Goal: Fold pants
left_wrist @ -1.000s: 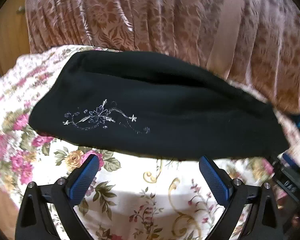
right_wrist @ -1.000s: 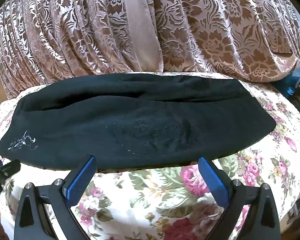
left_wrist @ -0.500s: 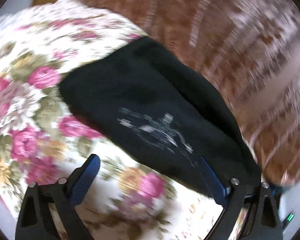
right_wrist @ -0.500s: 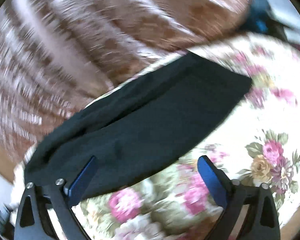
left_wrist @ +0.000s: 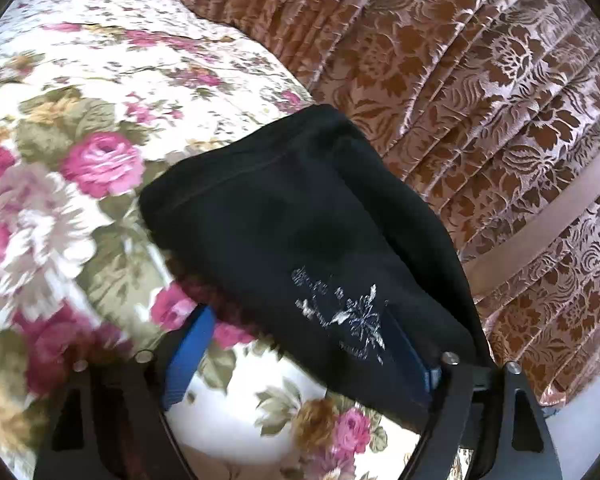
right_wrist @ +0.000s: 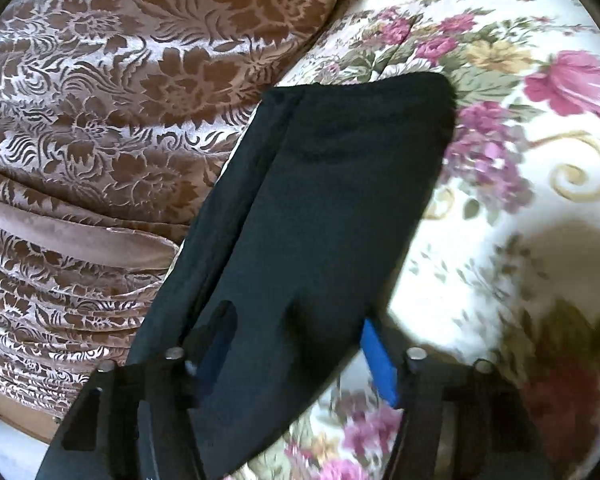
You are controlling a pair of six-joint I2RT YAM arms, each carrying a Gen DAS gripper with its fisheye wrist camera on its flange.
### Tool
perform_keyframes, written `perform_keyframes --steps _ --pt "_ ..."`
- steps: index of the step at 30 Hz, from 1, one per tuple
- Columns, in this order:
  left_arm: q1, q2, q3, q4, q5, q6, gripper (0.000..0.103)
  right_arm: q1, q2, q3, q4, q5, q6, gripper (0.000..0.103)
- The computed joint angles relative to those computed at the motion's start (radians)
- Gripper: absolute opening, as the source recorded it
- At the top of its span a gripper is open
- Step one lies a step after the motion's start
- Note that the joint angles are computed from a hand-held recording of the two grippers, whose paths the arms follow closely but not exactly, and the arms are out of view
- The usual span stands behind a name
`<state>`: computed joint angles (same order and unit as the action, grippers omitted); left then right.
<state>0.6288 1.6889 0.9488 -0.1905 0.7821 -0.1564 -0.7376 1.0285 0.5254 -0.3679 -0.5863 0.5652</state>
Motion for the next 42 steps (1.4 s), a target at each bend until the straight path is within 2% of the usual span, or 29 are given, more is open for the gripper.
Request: perform_keyframes --steps 2,4,5,6,8,10,11,12,15,19,21,23,27,31,32,33,35,38,40,41,42 --pt "-0.018 0.011 0.021 -0.014 -0.024 0.008 0.086 -0.001 0.036 -0.020 0.082 -0.018 0.031 0.051" --pt "-0.025 0.019 0.027 -0.009 -0.038 0.007 0.085 -0.023 0.057 -0.054 0.156 -0.037 0.054 0.032" --pt "-0.029 0.022 0.030 -0.007 -0.053 0.002 0.082 -0.033 0.082 -0.071 0.196 -0.037 0.069 0.017" --pt "-0.032 0.023 0.030 -0.001 -0.070 -0.011 0.078 -0.050 0.092 -0.087 0.222 -0.054 0.079 0.013" --pt "-0.032 0.030 0.026 0.018 -0.076 -0.030 0.074 -0.069 0.109 -0.100 0.268 -0.093 0.093 0.013" --pt "-0.031 0.051 0.040 0.023 -0.061 -0.043 0.054 -0.049 0.109 -0.102 0.284 -0.077 0.080 0.013" --pt "-0.033 0.075 0.066 -0.003 -0.056 -0.041 0.030 -0.043 0.106 -0.105 0.290 -0.075 0.065 0.013" --pt "-0.030 0.106 0.100 -0.044 -0.056 -0.040 0.015 -0.036 0.105 -0.107 0.295 -0.068 0.061 0.011" --pt "0.006 0.169 0.152 -0.084 0.029 -0.091 0.007 -0.026 0.091 -0.105 0.277 -0.038 0.055 0.009" --pt "0.053 0.165 0.170 -0.123 0.108 -0.092 0.006 -0.032 -0.017 -0.120 0.227 0.002 0.061 0.007" --pt "0.082 0.159 0.177 -0.164 0.149 -0.078 0.006 -0.062 -0.105 -0.129 0.166 -0.016 0.048 0.007" --pt "0.115 0.158 0.192 -0.228 0.180 -0.035 0.006 -0.102 -0.193 -0.117 0.055 -0.039 -0.014 0.007" --pt "0.216 0.129 0.212 -0.413 0.224 0.143 0.006 -0.243 -0.308 -0.069 -0.192 -0.164 -0.171 0.007" --pt "0.346 0.103 0.231 -0.544 0.234 0.286 0.005 -0.463 -0.330 0.036 -0.551 -0.300 -0.472 0.007" --pt "0.374 0.106 0.241 -0.574 0.227 0.328 0.002 -0.536 -0.317 0.062 -0.657 -0.331 -0.590 0.007" --pt "0.395 0.088 0.225 -0.554 0.191 0.343 0.000 -0.599 -0.308 0.081 -0.750 -0.349 -0.700 0.007" --pt "0.418 0.096 0.224 -0.560 0.184 0.410 0.000 -0.669 -0.301 0.076 -0.836 -0.336 -0.836 0.007" --pt "0.401 0.122 0.229 -0.621 0.222 0.517 0.003 -0.634 -0.316 0.021 -0.761 -0.278 -0.791 0.010" --pt "0.359 0.114 0.208 -0.602 0.193 0.492 0.026 -0.606 -0.356 -0.010 -0.708 -0.264 -0.724 0.010" --pt "0.345 0.120 0.207 -0.597 0.182 0.478 0.064 -0.602 -0.370 -0.017 -0.699 -0.263 -0.710 0.012" --pt "0.331 0.126 0.201 -0.576 0.178 0.432 0.082 -0.580 -0.389 -0.018 -0.687 -0.254 -0.670 0.015"
